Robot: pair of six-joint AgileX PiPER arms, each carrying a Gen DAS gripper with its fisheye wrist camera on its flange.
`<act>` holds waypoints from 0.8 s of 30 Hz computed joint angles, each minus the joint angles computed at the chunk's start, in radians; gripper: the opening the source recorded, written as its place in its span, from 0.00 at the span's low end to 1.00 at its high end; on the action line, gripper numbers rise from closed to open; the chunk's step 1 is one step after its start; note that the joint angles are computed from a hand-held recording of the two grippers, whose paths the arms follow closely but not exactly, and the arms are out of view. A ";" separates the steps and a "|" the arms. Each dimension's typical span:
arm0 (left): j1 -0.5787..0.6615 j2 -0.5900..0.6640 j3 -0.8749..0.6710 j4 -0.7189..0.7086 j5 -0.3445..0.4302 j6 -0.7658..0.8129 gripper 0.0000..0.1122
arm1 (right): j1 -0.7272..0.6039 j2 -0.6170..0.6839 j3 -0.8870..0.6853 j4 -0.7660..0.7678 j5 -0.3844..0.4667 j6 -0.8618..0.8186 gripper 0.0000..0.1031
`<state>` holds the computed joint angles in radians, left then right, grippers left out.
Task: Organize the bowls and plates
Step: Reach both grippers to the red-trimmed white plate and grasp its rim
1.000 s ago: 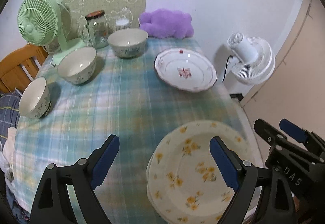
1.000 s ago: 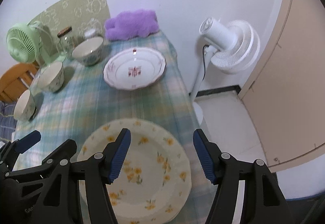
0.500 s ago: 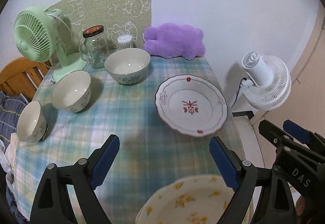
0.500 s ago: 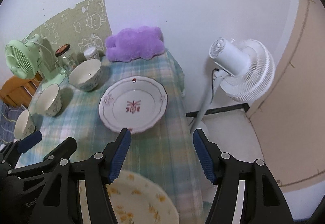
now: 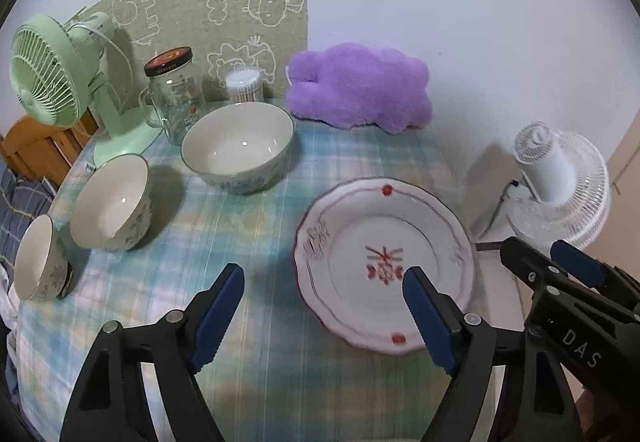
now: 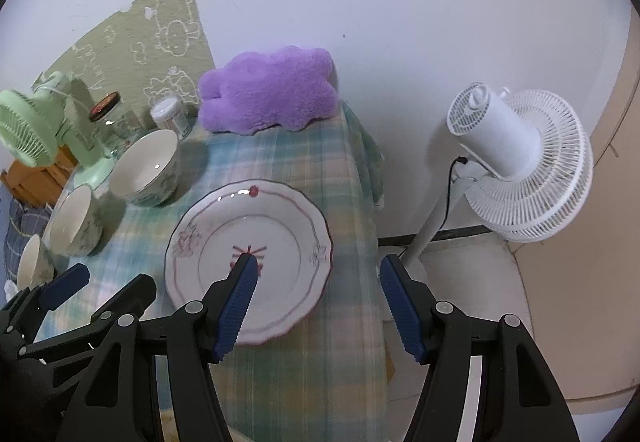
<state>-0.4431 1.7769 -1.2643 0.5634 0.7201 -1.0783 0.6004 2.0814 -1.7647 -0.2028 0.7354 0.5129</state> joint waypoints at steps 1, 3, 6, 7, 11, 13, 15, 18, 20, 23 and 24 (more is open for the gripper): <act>0.007 0.018 -0.016 -0.004 0.000 0.009 0.66 | -0.004 0.027 -0.032 0.011 0.005 -0.009 0.65; 0.022 0.064 -0.059 -0.022 0.010 0.038 0.64 | -0.012 0.076 -0.088 0.032 0.006 -0.027 0.65; 0.045 0.117 -0.101 -0.036 0.005 0.056 0.64 | -0.012 0.135 -0.155 0.017 0.013 -0.035 0.65; 0.051 0.134 -0.113 -0.035 0.006 0.060 0.64 | -0.013 0.151 -0.172 0.018 0.015 -0.038 0.65; 0.073 0.198 -0.158 -0.055 0.001 0.100 0.64 | -0.030 0.230 -0.258 0.057 0.042 -0.065 0.65; 0.080 0.231 -0.178 -0.060 -0.005 0.115 0.63 | -0.035 0.266 -0.296 0.067 0.055 -0.070 0.65; 0.090 0.262 -0.196 -0.080 -0.011 0.142 0.63 | -0.041 0.305 -0.340 0.081 0.073 -0.079 0.65; 0.097 0.306 -0.220 -0.108 -0.018 0.178 0.59 | -0.045 0.349 -0.389 0.103 0.090 -0.095 0.64; 0.101 0.328 -0.232 -0.124 -0.022 0.198 0.55 | -0.045 0.384 -0.434 0.115 0.110 -0.110 0.61; 0.110 0.348 -0.240 -0.149 -0.031 0.216 0.53 | -0.040 0.446 -0.522 0.128 0.157 -0.122 0.57; 0.111 0.353 -0.242 -0.147 -0.029 0.212 0.51 | -0.039 0.460 -0.541 0.134 0.165 -0.123 0.56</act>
